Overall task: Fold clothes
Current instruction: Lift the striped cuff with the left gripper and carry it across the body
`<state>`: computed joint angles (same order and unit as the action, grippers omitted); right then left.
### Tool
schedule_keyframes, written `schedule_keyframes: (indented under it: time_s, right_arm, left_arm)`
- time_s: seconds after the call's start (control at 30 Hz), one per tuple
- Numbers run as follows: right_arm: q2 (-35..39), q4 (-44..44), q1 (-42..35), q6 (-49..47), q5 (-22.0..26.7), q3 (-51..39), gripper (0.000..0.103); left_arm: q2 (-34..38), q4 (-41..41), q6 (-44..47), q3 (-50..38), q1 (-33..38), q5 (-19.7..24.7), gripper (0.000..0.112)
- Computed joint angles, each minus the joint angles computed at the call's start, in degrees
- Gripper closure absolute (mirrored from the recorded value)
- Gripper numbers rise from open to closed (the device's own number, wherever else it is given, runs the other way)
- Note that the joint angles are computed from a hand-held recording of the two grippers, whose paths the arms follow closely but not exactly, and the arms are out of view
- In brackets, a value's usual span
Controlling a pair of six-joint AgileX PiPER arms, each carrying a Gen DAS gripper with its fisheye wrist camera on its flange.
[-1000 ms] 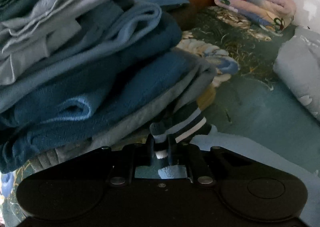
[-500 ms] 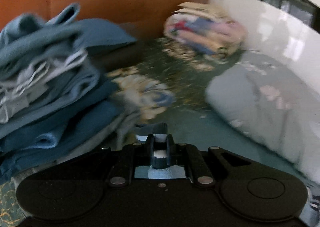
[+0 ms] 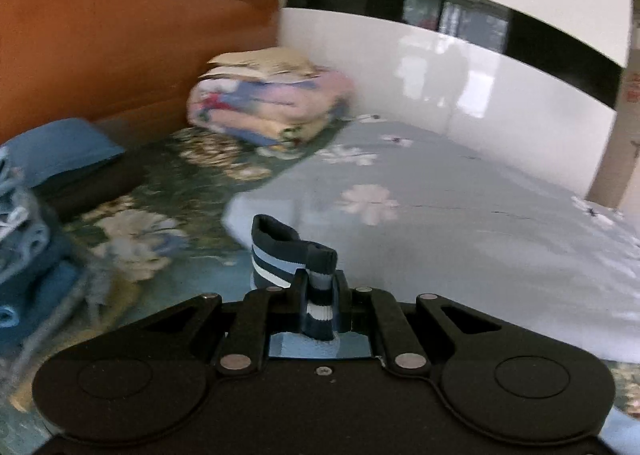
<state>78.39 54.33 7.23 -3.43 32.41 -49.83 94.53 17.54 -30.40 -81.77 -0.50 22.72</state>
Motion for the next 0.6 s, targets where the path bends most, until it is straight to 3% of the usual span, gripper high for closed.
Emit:
schedule_keyframes:
  time_s: [0.2,0.37,0.6]
  right_arm:
    - [-2.5,1.9,-20.9,-15.7,14.7,-0.1,0.000]
    - [-1.7,2.5,-35.3,-23.2,22.6,-1.0,0.000]
    - [1.3,2.5,-46.2,-29.6,27.8,-1.3,0.000]
  left_arm:
    - [2.7,10.9,-15.0,-4.8,-13.8,4.5,0.103]
    - [8.6,15.2,-22.0,-10.8,-23.3,7.0,0.103]
    - [18.5,7.7,-16.3,-19.9,-30.6,10.5,0.103]
